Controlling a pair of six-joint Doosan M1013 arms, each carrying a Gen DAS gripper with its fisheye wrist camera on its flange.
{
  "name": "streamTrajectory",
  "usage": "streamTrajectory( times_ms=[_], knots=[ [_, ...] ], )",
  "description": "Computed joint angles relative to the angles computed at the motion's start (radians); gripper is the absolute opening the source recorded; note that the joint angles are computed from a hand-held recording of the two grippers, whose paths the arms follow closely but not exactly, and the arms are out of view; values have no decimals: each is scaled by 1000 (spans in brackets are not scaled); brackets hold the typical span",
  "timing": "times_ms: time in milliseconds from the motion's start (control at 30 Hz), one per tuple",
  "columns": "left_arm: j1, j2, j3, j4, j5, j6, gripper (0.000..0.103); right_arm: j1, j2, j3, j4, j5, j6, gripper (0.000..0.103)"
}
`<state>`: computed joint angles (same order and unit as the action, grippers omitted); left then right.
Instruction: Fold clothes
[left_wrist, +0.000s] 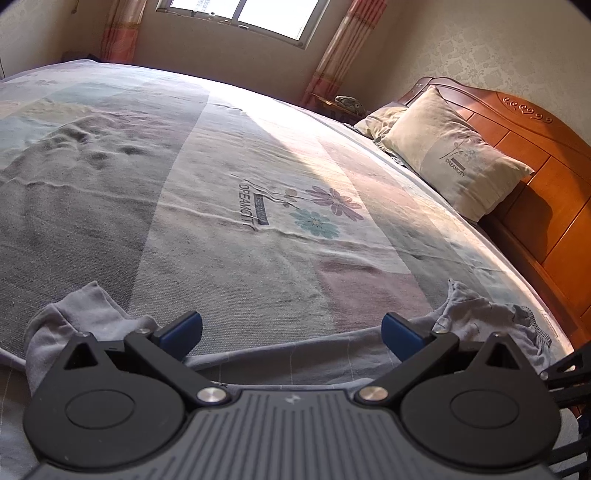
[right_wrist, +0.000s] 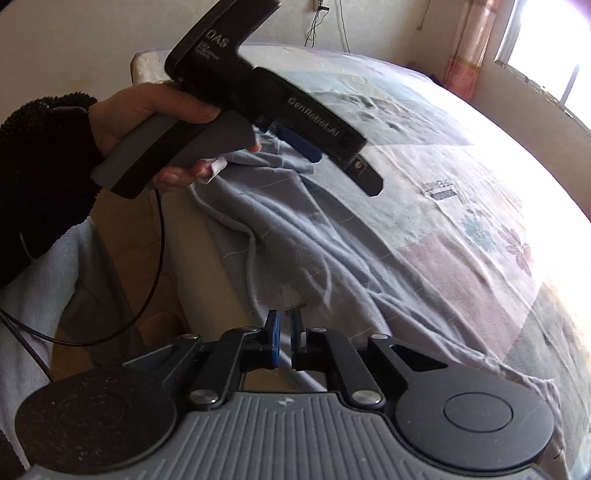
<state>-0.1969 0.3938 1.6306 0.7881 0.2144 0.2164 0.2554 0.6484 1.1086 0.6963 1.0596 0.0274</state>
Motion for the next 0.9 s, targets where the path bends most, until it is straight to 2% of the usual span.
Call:
streamTrajectory(
  times_ms=[67,133,267,300,367,400,500,600,633,667,833,900],
  knots=[
    [5,-3,6,18,-17,-30,102,1,33,-61,13,-17,27,12],
    [8,-5,11,33,-28,-51,102,5,86,-152,4,28,91,16],
    [10,-7,13,39,-18,-46,102,23,178,-293,-47,131,175,16],
    [10,-8,14,45,-18,-50,102,30,187,-302,-68,143,166,17],
    [12,-9,16,54,-20,-60,102,41,188,-286,-103,119,136,28],
    [13,-9,16,55,-20,-62,102,45,187,-274,-118,99,124,29],
    [15,-8,16,45,-14,-56,102,41,188,-272,-97,109,158,29],
    [14,-6,12,14,4,-32,102,41,174,-248,-100,114,111,14],
    [14,-6,10,6,11,-27,102,44,160,-224,-98,90,67,7],
    [14,-6,10,10,16,-34,102,46,147,-198,-95,62,19,7],
    [16,-18,31,197,0,-253,102,56,120,-142,-11,-92,-54,6],
    [17,-17,32,199,3,-261,102,63,122,-137,8,-143,-59,11]
  ],
)
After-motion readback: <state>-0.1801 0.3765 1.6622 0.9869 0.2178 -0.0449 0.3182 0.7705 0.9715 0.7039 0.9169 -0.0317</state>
